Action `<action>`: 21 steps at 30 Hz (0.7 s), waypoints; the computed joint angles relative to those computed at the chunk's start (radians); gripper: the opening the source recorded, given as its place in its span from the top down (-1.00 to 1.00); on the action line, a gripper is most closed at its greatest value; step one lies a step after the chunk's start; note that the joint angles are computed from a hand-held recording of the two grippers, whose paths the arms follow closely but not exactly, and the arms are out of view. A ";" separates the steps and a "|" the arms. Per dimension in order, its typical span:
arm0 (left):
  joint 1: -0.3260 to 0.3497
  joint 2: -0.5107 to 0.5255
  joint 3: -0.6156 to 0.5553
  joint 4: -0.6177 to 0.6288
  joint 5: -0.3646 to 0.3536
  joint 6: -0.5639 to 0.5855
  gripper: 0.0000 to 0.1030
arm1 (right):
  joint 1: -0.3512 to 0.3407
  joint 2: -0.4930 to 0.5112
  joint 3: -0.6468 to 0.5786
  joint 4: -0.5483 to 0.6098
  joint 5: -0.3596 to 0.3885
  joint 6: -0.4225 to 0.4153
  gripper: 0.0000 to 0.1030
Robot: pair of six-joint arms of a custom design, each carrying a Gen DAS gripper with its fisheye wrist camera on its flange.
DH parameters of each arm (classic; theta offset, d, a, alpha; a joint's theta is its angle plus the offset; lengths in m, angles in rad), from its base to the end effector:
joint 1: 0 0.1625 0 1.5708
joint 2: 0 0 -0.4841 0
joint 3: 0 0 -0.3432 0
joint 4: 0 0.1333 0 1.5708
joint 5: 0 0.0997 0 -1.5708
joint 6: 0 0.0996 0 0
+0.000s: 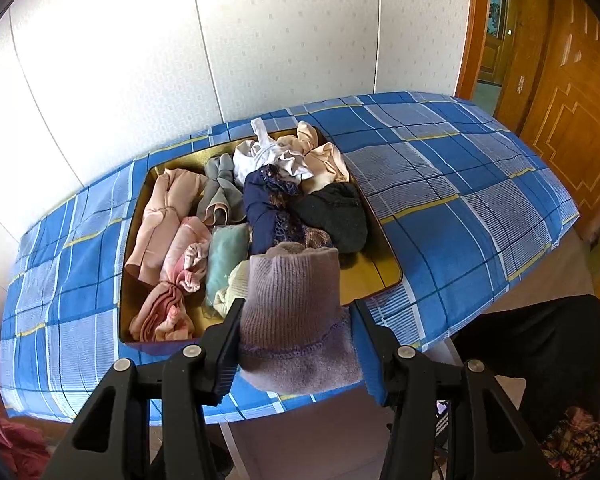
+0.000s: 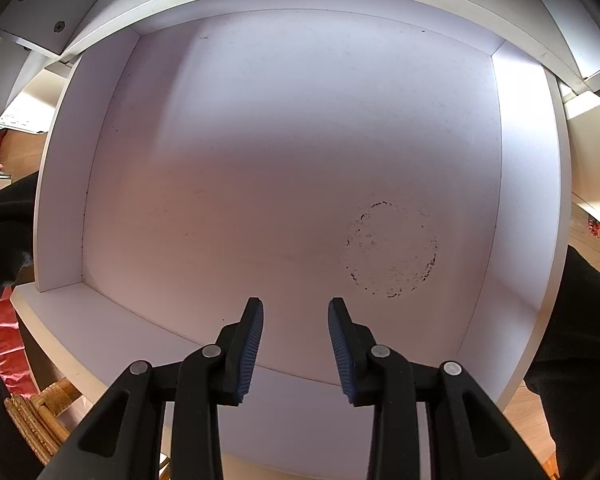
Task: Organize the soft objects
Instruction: 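Lower the lilac beanie into the tray beside the cream beanie with the left gripper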
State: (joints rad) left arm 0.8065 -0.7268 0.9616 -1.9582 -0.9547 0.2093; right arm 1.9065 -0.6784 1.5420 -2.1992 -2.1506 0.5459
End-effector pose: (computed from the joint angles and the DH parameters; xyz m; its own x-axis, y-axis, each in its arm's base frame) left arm -0.4203 -0.7142 0.3391 -0.4936 0.6387 -0.5903 0.8041 0.5937 -0.0300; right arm 0.2975 -0.6137 0.1011 -0.8055 0.1382 0.5763 0.1145 0.9904 -0.0774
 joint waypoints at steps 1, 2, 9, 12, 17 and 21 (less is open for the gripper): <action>-0.001 0.004 -0.003 0.000 0.003 0.004 0.00 | 0.000 -0.001 -0.001 0.001 0.000 -0.001 0.35; -0.001 0.007 -0.006 0.000 0.005 0.006 0.00 | 0.000 -0.001 -0.002 0.001 0.000 -0.002 0.35; 0.005 0.053 -0.081 0.043 -0.037 -0.021 0.00 | 0.004 -0.002 0.000 0.007 -0.017 0.015 0.35; 0.013 0.088 -0.141 0.099 -0.081 -0.055 0.00 | 0.006 0.001 -0.001 0.009 -0.015 0.029 0.35; 0.030 0.154 -0.253 0.164 -0.124 -0.127 0.00 | 0.009 0.005 -0.002 0.001 -0.011 0.023 0.35; 0.038 0.200 -0.326 0.143 -0.122 -0.145 0.00 | 0.008 0.001 0.005 -0.010 -0.007 0.017 0.35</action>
State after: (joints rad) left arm 0.8445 -0.5269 0.6356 -1.8153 -1.0769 0.0643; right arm 1.9149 -0.6776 1.5466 -2.2092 -2.1574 0.5632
